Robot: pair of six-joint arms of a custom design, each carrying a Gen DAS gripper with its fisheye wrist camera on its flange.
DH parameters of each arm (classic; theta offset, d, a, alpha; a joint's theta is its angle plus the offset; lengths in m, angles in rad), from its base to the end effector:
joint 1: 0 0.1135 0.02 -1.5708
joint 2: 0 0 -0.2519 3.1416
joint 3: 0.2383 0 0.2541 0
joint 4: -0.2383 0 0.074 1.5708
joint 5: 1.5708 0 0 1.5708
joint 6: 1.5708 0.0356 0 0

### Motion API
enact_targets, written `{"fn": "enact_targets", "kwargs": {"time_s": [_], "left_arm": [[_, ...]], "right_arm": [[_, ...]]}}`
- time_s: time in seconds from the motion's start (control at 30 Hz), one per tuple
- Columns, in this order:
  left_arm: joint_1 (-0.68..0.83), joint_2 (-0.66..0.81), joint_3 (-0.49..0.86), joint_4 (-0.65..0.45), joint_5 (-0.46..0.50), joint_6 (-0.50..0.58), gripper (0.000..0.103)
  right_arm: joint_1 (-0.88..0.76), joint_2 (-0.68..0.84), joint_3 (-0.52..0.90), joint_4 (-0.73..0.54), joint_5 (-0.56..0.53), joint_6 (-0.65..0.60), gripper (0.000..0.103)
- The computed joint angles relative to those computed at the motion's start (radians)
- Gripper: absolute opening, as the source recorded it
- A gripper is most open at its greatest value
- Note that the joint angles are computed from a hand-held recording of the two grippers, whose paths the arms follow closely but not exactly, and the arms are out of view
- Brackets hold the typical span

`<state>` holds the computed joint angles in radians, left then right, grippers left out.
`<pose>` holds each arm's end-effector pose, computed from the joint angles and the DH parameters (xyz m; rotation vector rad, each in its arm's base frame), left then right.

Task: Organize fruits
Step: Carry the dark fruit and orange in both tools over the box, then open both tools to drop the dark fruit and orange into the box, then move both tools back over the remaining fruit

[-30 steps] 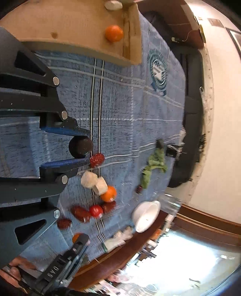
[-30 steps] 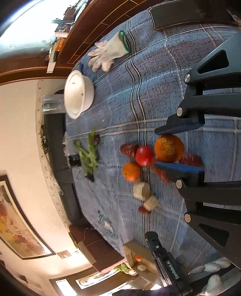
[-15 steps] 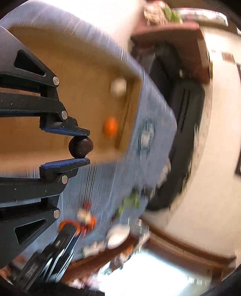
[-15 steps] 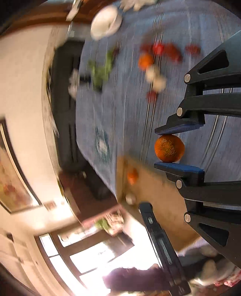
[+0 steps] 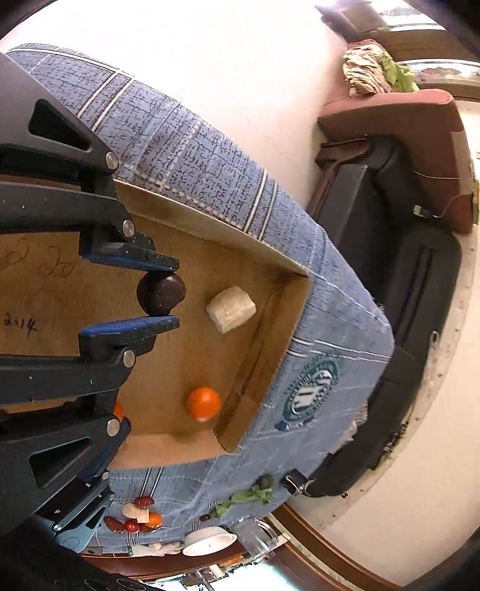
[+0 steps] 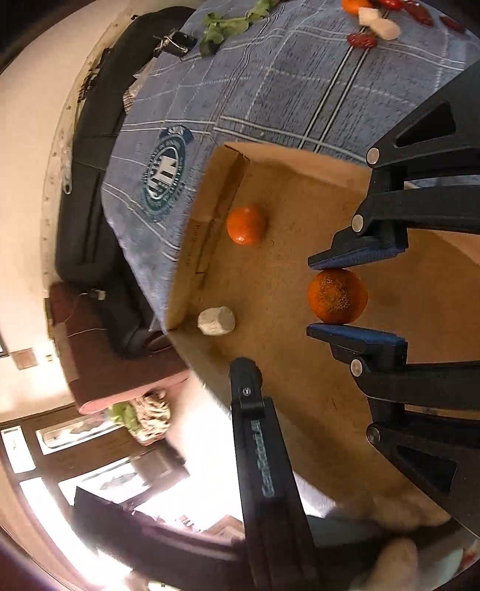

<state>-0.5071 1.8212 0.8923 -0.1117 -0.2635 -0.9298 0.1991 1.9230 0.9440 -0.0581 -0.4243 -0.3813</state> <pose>0.2957 -0.1537 0.1022 -0.6287 2.4900 -0.2026 0.3388 0.0833 0.0868 -0.8682 2.3859 0.4806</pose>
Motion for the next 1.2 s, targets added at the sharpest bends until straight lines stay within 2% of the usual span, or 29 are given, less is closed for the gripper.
{"fn": "enact_targets", "kwargs": {"time_s": [0.1, 0.23, 0.3, 0.47, 0.57, 0.6, 0.67, 0.77, 0.87, 0.97, 1.03, 1.2], "left_arm": [[0.029, 0.039, 0.013, 0.013, 0.043, 0.008, 0.023], [0.029, 0.043, 0.002, 0.038, 0.045, 0.012, 0.027], [0.026, 0.018, -0.021, 0.058, 0.045, 0.0, 0.044], [-0.025, -0.129, -0.104, 0.038, -0.046, -0.065, 0.048], [-0.094, -0.252, -0.155, -0.007, -0.144, -0.123, 0.058], [-0.126, -0.287, -0.164, -0.028, -0.184, -0.147, 0.062], [-0.194, -0.345, -0.171, -0.069, -0.255, -0.186, 0.064], [-0.29, -0.383, -0.157, -0.11, -0.314, -0.236, 0.066], [-0.383, -0.371, -0.118, -0.137, -0.365, -0.281, 0.068], [-0.478, -0.312, -0.043, -0.162, -0.425, -0.307, 0.071], [-0.525, -0.247, 0.031, -0.163, -0.437, -0.283, 0.072], [-0.575, -0.079, 0.222, -0.151, -0.407, -0.183, 0.072]], "right_arm": [[0.002, 0.032, 0.031, -0.017, 0.018, -0.013, 0.033], [0.004, 0.048, 0.046, -0.028, 0.018, -0.027, 0.034], [0.01, 0.044, 0.041, -0.021, 0.022, -0.02, 0.034], [-0.04, -0.038, -0.009, -0.023, -0.067, -0.012, 0.051], [-0.112, -0.119, -0.058, -0.04, -0.141, -0.029, 0.06], [-0.151, -0.15, -0.078, -0.047, -0.171, -0.04, 0.063], [-0.227, -0.203, -0.108, -0.07, -0.222, -0.057, 0.075], [-0.382, -0.243, -0.11, -0.16, -0.311, -0.134, 0.082], [-0.551, -0.232, -0.073, -0.248, -0.347, -0.24, 0.086], [-0.702, -0.194, -0.009, -0.288, -0.3, -0.286, 0.088], [-0.79, -0.152, 0.051, -0.282, -0.233, -0.296, 0.089], [-0.908, -0.102, 0.162, -0.168, -0.091, -0.25, 0.096]]}}
